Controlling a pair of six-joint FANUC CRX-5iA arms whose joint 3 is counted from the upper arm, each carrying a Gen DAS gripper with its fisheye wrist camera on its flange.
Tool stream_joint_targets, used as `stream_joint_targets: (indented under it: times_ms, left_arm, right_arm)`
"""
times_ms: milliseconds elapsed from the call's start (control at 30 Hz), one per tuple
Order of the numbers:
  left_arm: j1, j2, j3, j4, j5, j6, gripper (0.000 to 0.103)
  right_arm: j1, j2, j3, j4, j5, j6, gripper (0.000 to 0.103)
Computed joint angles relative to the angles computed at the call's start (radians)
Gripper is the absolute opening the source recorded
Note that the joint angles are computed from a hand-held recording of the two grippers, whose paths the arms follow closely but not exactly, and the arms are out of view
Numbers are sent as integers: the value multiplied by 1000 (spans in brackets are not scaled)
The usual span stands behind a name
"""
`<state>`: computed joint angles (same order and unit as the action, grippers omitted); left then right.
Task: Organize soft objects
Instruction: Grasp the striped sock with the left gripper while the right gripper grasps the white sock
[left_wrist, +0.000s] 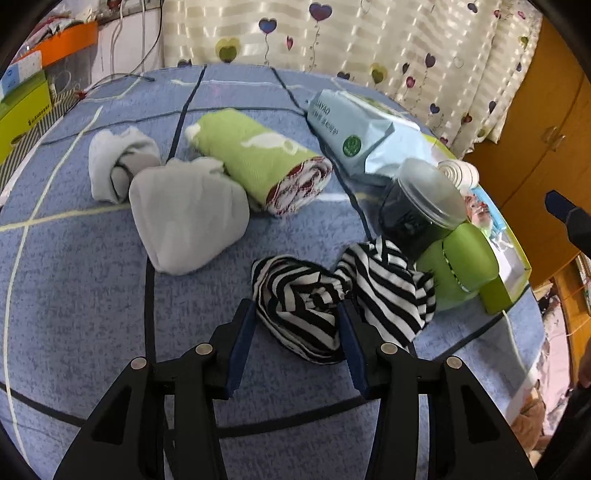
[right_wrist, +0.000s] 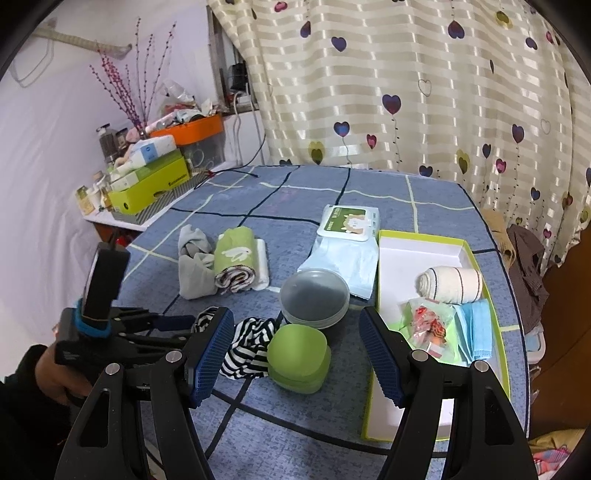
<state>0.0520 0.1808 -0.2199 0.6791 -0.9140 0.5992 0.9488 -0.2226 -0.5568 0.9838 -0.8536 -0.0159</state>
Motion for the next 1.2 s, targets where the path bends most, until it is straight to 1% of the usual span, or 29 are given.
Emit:
stream_joint_targets:
  times_ms: [133, 167, 200, 233, 300, 533, 767, 867, 1000, 1200]
  left_arm:
    - [-11, -15, -20, -4, 41, -14, 46]
    - [-11, -16, -24, 3, 40, -23, 32]
    - [-6, -11, -22, 16, 25, -30, 25]
    - [2, -3, -18, 35, -2, -34, 21]
    - [10, -10, -28, 54, 5, -44, 13]
    - [49, -28, -47, 120, -8, -80, 11]
    - [95, -52, -66, 183, -22, -115, 11]
    - [114, -63, -74, 212, -23, -129, 11]
    - [141, -70, -83, 251, -4, -138, 11]
    - [182, -51, -71, 268, 28, -118, 11]
  right_arm:
    - [-3, 9, 7, -4, 4, 5, 70]
    - [-4, 9, 6, -2, 5, 2, 70]
    - [-6, 11, 6, 0, 9, -2, 70]
    - [-7, 14, 8, -1, 11, -3, 70]
    - [-7, 14, 8, 2, 9, -4, 70]
    - [-17, 26, 15, 18, 29, -19, 70]
    - [-27, 77, 69, 2, 65, 44, 70]
    - [-35, 113, 105, -23, 93, 92, 70]
    - [-49, 169, 159, -73, 143, 174, 70]
    - [-77, 285, 280, -206, 209, 346, 70]
